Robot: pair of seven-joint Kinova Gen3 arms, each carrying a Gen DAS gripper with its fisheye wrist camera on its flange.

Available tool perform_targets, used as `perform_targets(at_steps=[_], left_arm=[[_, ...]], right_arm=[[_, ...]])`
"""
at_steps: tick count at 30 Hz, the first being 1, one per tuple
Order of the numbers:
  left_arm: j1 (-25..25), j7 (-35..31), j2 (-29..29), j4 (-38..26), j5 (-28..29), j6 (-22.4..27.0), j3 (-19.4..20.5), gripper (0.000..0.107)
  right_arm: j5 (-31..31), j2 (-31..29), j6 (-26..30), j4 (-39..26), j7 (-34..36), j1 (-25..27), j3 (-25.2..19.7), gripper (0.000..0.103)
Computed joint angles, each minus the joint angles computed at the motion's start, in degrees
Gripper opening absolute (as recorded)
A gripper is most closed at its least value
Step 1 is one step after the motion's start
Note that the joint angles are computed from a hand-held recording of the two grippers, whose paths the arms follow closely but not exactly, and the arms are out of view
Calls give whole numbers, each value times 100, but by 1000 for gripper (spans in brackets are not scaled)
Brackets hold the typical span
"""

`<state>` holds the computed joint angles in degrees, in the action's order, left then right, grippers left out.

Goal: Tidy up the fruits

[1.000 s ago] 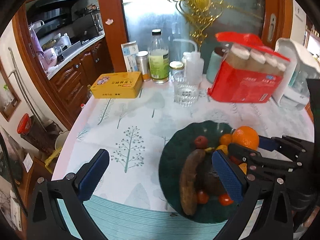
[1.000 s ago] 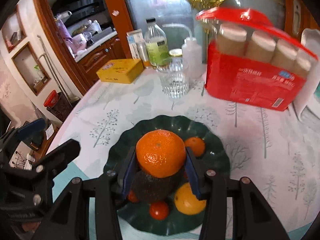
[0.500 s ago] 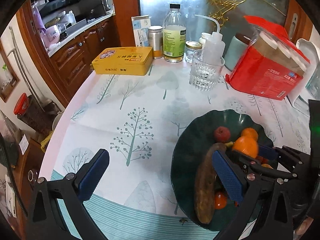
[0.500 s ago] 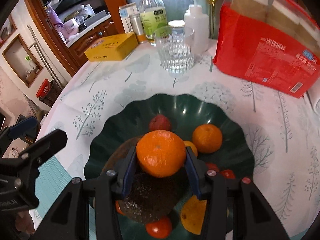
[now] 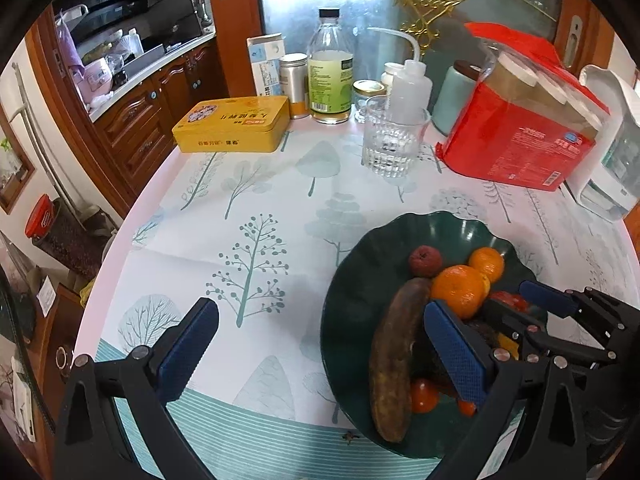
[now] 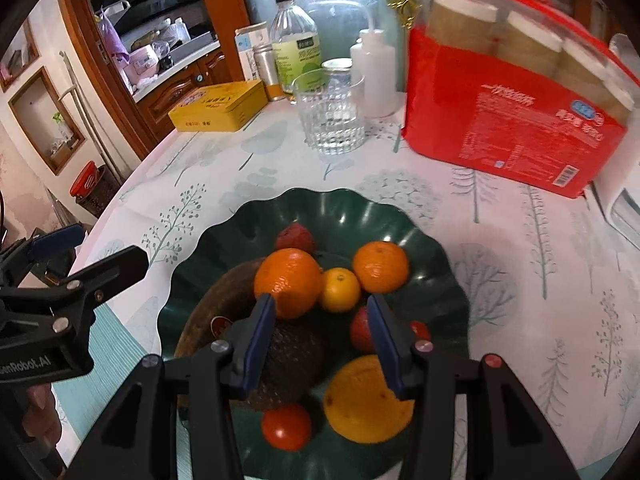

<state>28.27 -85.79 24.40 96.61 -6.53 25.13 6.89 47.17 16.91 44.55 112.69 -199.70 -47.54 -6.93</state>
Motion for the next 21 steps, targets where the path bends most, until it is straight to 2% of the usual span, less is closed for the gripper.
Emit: perform_targets(at_steps=[4, 12, 16, 21], left_arm=[[-52, -80, -175, 155, 86, -52, 97, 102], [-19, -125, -759, 895, 245, -329, 275, 102], [135, 62, -1164, 1391, 238, -426, 297, 102], [161, 182, -1792, 1976, 346, -365, 518, 102]], right_arm=[[42, -139, 310, 32, -213, -155, -71, 48], [78, -361, 1133, 91, -872, -575, -490, 48], [-92, -456, 1776, 100, -1459, -979, -798, 48], [-567, -490, 2613, -17, -2205, -1577, -1194, 48]])
